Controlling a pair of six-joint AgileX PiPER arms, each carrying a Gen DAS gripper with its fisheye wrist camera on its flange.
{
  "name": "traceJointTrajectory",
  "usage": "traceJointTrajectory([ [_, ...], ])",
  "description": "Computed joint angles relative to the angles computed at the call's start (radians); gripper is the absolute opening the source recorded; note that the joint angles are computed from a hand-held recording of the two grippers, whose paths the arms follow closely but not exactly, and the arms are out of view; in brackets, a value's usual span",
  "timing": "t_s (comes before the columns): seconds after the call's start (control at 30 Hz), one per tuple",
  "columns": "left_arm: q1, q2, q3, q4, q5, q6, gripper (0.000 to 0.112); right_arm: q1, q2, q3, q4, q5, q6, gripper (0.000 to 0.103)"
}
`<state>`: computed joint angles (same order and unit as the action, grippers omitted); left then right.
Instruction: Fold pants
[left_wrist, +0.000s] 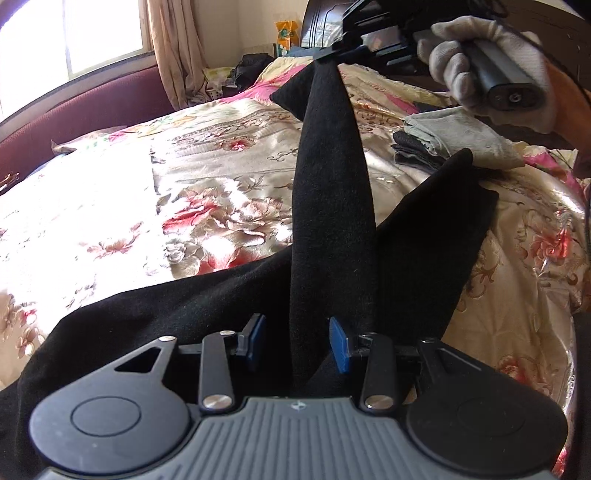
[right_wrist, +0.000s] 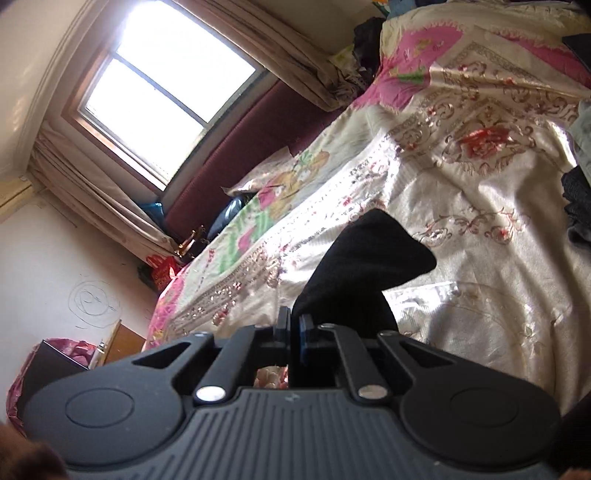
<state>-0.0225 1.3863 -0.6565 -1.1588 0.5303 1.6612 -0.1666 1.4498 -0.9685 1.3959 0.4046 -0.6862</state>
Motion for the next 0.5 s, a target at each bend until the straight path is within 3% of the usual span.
traceJointTrajectory([
  [0.17, -0.060, -0.048, 0.029, 0.017, -0.016, -0.006, 0.052, -0.201, -0.320, 0.235, -0.007, 0.114, 0.016, 0.005],
  [0.3, -0.133, -0.050, 0.039, 0.088, -0.044, -0.071, 0.052, -0.502, -0.513, 0.464, -0.088, 0.245, 0.020, 0.006],
  [0.37, -0.185, -0.046, 0.041, 0.159, -0.071, -0.140, 0.052, -0.647, -0.479, 0.535, -0.148, 0.305, -0.042, 0.007],
  [0.43, -0.235, -0.053, 0.051, 0.229, -0.108, -0.204, 0.052, -0.690, -0.423, 0.577, -0.190, 0.277, -0.078, 0.011],
  [0.5, -0.271, -0.063, 0.056, 0.284, -0.125, -0.253, 0.052, -0.771, -0.360, 0.618, -0.130, 0.318, -0.182, 0.011],
])
